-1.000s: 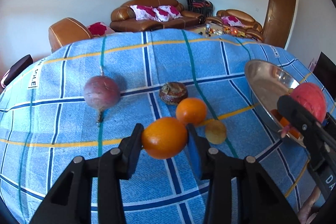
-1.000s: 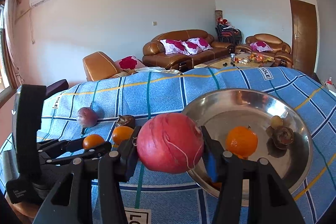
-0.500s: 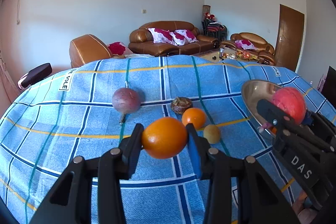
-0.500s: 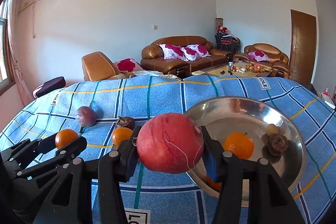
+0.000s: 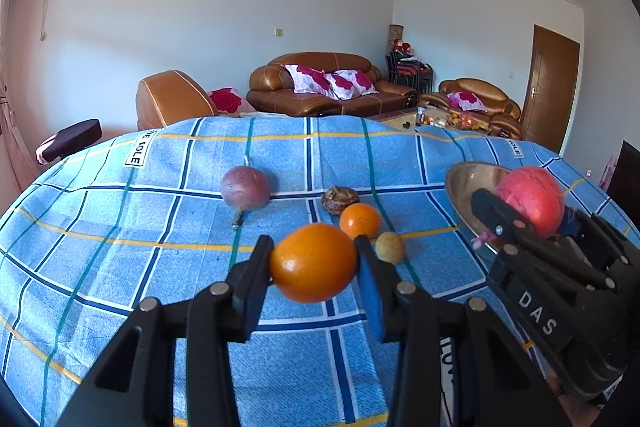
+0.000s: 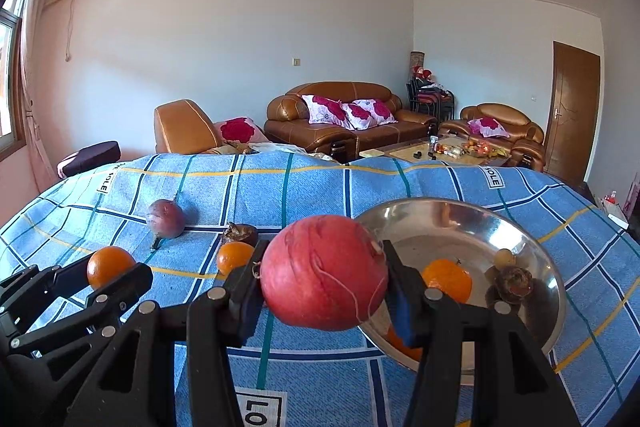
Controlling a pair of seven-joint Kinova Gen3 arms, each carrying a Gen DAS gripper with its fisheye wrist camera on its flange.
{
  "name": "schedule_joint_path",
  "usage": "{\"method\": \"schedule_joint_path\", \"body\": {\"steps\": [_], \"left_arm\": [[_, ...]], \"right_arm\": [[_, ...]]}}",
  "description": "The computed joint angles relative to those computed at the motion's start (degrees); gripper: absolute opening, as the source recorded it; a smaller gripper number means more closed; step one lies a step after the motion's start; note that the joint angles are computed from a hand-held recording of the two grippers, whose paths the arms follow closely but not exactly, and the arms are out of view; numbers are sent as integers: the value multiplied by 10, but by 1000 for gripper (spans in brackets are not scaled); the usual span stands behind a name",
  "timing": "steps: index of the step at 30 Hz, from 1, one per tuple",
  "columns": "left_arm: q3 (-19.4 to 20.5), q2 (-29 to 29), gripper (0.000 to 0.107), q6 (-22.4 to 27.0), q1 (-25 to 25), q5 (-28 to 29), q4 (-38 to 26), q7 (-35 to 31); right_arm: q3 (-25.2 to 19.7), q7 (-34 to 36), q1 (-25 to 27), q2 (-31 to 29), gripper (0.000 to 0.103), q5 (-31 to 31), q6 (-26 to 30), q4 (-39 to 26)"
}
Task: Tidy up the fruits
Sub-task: 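Carry the pomegranate over the steel bowl with the right gripper while the left holds the mandarin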
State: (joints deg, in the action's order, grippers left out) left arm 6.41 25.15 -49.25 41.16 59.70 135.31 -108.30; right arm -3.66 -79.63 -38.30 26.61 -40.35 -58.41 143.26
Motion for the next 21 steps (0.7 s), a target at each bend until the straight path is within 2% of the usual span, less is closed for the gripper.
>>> {"method": "schedule_joint_path", "body": {"steps": [11,21], "left_arm": [[8,2,43,-26,23,36,5,1],[27,19,43,-72,57,128,-23,-62]], "right_arm": [[-3,-13,1,-7,54,4,-6,17],[-6,-23,-10,-6,54,-2,-38,43]]}}
